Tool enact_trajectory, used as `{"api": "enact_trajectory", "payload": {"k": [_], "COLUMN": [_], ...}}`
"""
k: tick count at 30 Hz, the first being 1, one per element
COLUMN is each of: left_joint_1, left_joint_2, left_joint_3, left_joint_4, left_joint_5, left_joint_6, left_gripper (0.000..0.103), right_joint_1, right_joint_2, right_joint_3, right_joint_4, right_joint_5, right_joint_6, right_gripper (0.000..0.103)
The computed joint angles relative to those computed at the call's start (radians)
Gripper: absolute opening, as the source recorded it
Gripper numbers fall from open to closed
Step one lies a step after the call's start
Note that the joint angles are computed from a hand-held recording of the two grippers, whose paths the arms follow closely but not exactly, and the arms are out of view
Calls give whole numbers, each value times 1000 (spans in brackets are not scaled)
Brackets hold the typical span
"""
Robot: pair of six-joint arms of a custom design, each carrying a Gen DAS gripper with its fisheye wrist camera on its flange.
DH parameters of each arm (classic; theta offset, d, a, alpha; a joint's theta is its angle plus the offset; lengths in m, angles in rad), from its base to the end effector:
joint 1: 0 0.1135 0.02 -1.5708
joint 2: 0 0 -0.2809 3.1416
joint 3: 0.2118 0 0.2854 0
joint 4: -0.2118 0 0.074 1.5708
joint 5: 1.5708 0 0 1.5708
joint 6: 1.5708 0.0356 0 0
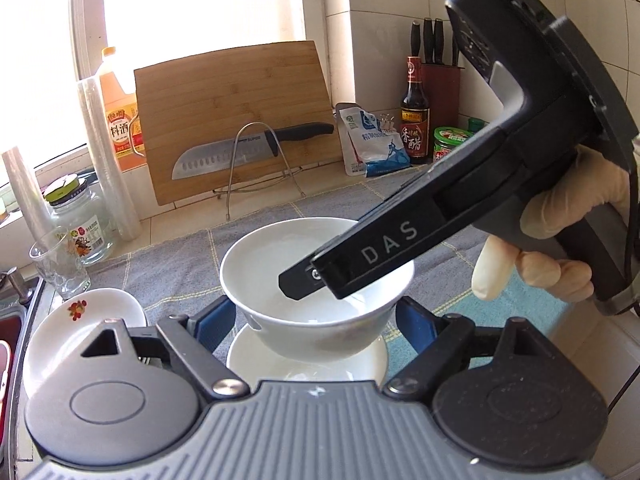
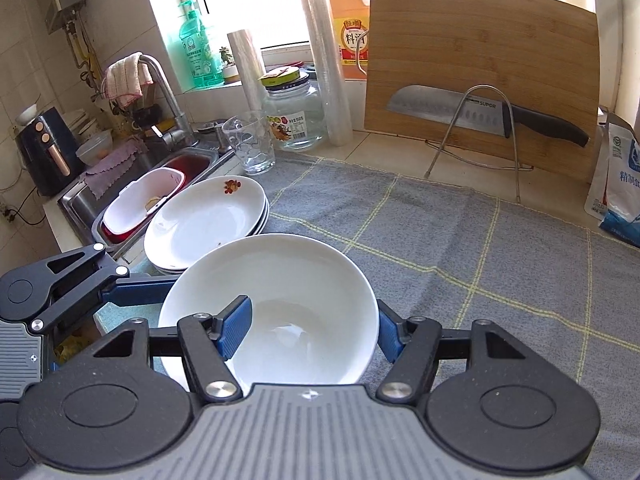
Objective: Organize plates and bowls
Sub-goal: 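Carry the bowl with both tools over the two nested bowls, then lower the bowl into the nested bowls and open both tools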
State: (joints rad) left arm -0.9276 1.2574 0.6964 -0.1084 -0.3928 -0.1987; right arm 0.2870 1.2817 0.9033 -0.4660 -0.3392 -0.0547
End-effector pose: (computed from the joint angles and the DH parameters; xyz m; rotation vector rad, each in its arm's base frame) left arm 0.1821 -0.2202 0.2167 0.5804 2.1096 -0.1962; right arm 0.2775 0.0942 0.2550 -0.5644 2.3486 0.5161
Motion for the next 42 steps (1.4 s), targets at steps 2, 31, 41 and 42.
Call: {"api": "enact_trajectory", "payload": {"k": [2,31,41,42], "left_joint_1": [17,89,106,111], "left_joint_2": [-15,-31,-48,-56], "left_joint_3": [-9,-65,-81,-85], "left_joint_4": [-22,-48,-44,-48], "left_joint_5": [28,179,211,220], "left_joint_6": [-16,9,40,46], "left_gripper": [87,86,91,92], "right_joint_1": [21,102,113,118], "right_joint_2": [1,41,28,25], "right_joint_3": [-3,-53,-59,-60], "right_joint_4": [8,64,86,87], "right_joint_5": [13,92,92,97], "right_joint_6": [14,95,77,74], "right_gripper": [70,71,97,99]}}
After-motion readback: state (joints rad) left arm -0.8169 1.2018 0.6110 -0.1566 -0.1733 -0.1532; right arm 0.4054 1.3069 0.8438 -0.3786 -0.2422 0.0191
